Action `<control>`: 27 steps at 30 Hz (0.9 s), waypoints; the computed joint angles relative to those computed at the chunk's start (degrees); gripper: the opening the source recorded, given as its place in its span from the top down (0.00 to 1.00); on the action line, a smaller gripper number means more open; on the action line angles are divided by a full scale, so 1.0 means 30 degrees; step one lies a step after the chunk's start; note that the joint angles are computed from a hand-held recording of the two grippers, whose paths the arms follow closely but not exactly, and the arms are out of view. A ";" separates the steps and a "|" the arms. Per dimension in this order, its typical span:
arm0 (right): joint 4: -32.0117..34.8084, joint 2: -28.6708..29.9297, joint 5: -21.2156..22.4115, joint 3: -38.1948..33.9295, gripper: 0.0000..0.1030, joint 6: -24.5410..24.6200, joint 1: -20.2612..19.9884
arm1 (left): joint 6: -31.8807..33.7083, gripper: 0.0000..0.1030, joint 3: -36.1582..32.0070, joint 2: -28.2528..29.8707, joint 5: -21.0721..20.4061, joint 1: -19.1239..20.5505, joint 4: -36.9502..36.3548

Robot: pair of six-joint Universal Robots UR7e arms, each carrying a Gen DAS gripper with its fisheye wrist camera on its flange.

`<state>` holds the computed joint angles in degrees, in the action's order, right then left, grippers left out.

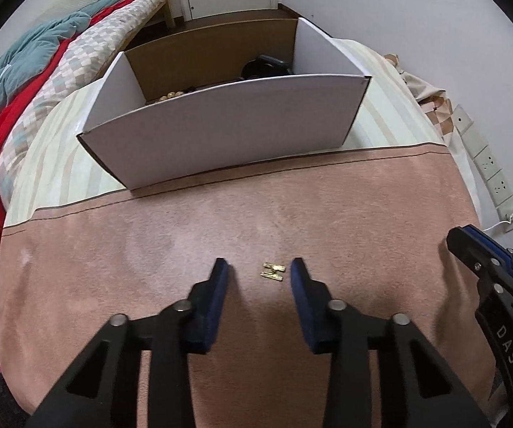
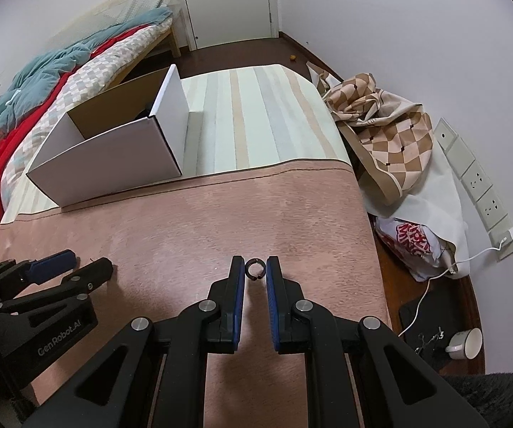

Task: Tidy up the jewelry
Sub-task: 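Grasp the small gold earring with the left tool while the right tool holds the ring, then carry the ring and gold earring over the white box with both tools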

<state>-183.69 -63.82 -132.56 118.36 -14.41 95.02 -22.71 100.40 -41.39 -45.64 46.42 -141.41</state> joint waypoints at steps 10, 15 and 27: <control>-0.0324 -0.0166 0.0146 0.0054 0.88 0.0180 0.0046 | 0.0787 0.91 0.0261 0.0000 -0.0099 -0.0067 -0.0889; -0.0237 -0.0361 0.0464 -0.0001 0.88 0.0297 0.0260 | 0.1035 0.91 0.0381 -0.0508 -0.0050 -0.0266 -0.1258; 0.3533 -0.0119 0.3856 -0.3884 0.88 0.1272 0.1652 | 0.1879 0.91 -0.2930 -0.1629 -0.0714 0.0220 -0.0171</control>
